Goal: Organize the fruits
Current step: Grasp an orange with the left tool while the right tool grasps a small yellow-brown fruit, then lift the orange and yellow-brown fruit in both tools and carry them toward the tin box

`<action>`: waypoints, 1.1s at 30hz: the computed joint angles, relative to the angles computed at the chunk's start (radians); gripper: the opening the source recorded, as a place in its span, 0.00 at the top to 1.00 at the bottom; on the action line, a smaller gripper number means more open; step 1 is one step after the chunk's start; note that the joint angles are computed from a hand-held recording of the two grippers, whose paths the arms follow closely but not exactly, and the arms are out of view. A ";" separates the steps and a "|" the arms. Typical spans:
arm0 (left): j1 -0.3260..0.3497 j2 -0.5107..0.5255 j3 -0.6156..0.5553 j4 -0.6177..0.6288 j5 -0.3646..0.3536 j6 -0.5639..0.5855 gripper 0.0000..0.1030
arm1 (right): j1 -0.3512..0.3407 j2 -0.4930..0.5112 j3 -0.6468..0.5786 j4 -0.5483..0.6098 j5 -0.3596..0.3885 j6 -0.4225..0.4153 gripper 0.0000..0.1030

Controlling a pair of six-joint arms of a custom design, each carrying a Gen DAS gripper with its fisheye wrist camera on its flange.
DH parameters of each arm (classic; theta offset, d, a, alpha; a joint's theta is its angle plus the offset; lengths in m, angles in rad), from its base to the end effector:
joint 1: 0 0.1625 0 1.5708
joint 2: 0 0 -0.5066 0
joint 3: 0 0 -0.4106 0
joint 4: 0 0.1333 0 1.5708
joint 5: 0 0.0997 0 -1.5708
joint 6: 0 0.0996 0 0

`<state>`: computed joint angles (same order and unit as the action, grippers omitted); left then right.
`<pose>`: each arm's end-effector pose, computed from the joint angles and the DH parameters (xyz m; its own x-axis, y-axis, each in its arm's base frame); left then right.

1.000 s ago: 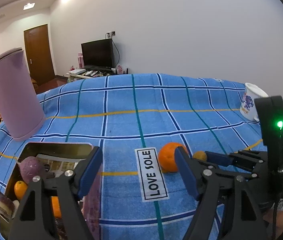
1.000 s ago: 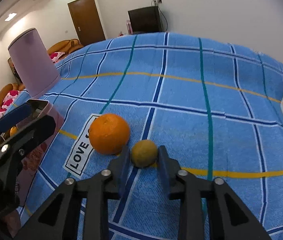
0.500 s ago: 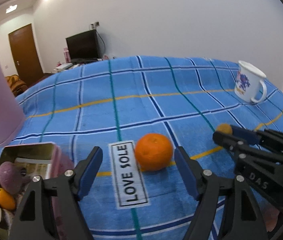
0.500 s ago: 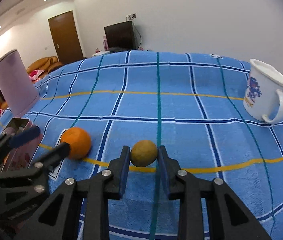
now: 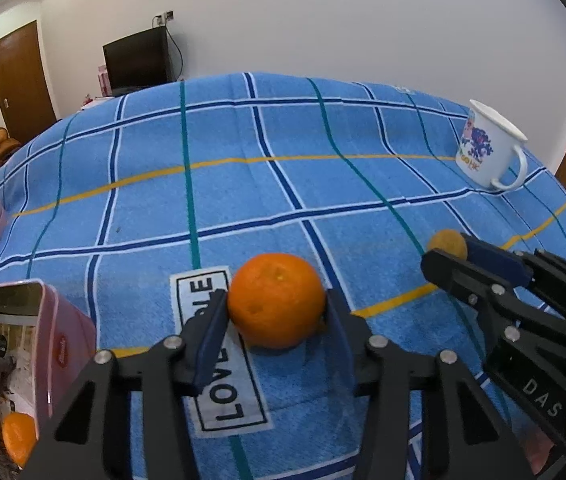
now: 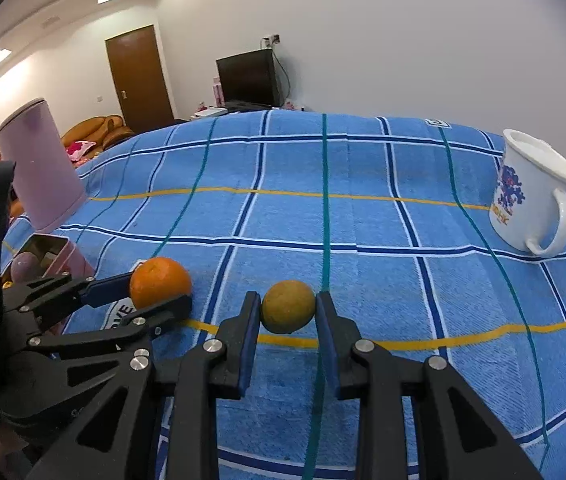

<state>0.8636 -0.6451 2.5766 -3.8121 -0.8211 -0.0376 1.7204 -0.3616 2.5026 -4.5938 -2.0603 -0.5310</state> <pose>-0.0921 -0.4173 0.0439 -0.7141 0.2902 -0.6371 0.5923 0.7354 -0.3290 0.1427 -0.3663 0.0172 -0.7512 -0.1222 0.6486 -0.5510 0.6571 -0.5144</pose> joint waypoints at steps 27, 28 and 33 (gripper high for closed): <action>-0.090 0.129 0.091 -0.468 0.084 0.119 0.52 | -0.001 0.082 0.044 -0.266 0.137 -0.100 0.71; -0.091 0.132 0.094 -0.478 0.085 0.120 0.52 | 0.001 0.086 0.044 -0.276 0.138 -0.104 0.71; -0.094 0.141 0.102 -0.517 0.091 0.128 0.52 | 0.004 0.101 0.045 -0.319 0.145 -0.120 0.71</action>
<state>0.7701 -0.5043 2.6787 -4.3296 -0.7299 0.0905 1.7241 -0.2609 2.5480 -4.9124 -1.9155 -0.6509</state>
